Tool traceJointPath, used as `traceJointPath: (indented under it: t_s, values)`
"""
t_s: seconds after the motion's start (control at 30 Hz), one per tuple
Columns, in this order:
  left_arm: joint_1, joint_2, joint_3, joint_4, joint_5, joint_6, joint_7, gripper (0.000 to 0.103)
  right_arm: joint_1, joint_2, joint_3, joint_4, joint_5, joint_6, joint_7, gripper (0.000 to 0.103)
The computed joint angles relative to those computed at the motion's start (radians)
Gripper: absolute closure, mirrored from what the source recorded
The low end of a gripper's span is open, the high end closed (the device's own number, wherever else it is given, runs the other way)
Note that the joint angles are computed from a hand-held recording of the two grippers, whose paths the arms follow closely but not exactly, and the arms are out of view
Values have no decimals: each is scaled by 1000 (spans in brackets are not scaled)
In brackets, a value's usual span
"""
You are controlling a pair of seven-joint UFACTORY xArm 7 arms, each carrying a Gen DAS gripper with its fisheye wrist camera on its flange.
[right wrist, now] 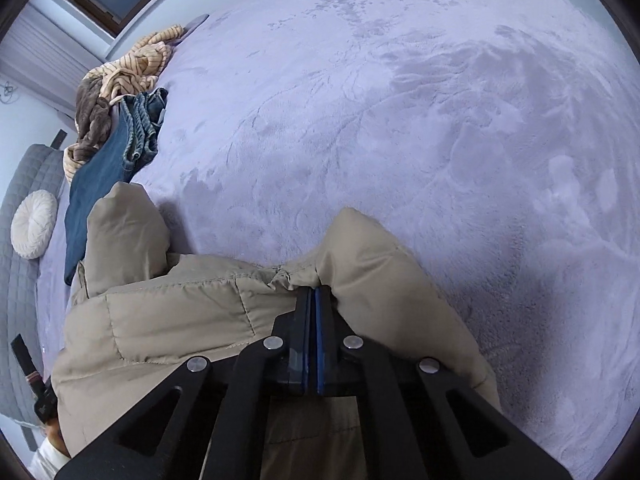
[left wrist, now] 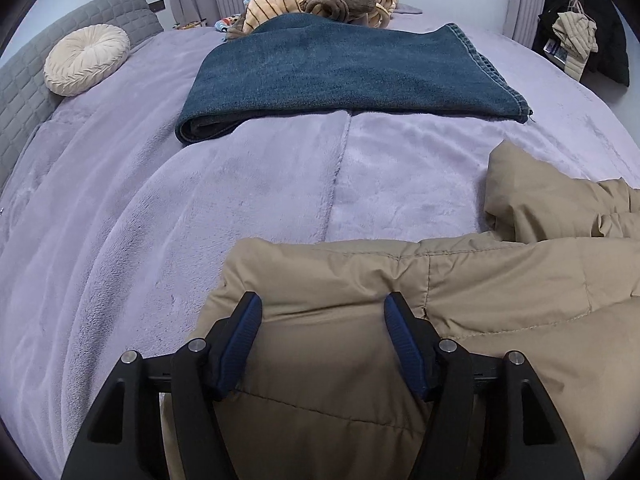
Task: Fold large clothes
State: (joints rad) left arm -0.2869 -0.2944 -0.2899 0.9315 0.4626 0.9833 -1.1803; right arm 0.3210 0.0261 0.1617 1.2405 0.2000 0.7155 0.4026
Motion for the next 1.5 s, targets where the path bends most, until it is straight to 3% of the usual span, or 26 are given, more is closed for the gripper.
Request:
traceJointPath:
  t_s: [0.2,0.27,0.3,0.8,0.87,0.93,0.97,1.27,1.33,1.47,1.5]
  values:
    - [-19,-26,-13,46,-23,124,34,34,7,-23,3,41,-47,70,38,97]
    - [-24,-45,-24,58,-31,176,37,7,9,-52,4,36,-44,89,39,97]
    - [-25,-59,-32,58,-29,196,31,4,9,-73,4,24,-40,92,40,97]
    - [-72,-165,-92,89,-158,361,24,1,41,-362,19,-161,43,141,128,92]
    - [-78,-174,-101,94,-172,381,18,1,49,-393,20,-182,58,152,137,83]
    - [-85,-182,-110,98,-187,401,11,1,55,-424,21,-204,69,161,146,59]
    - [-88,-187,-113,99,-195,407,7,1,57,-442,24,-217,71,163,155,55]
    - [-124,-236,-145,104,-300,462,-44,1,92,-594,40,-313,104,212,212,40]
    - [-131,-240,-157,115,-312,485,-58,1,103,-627,43,-335,120,229,232,26]
    - [-156,-270,-160,114,-368,497,-79,1,120,-694,51,-375,146,254,275,24]
    - [-159,-276,-163,117,-380,503,-84,1,124,-705,51,-381,152,261,283,20]
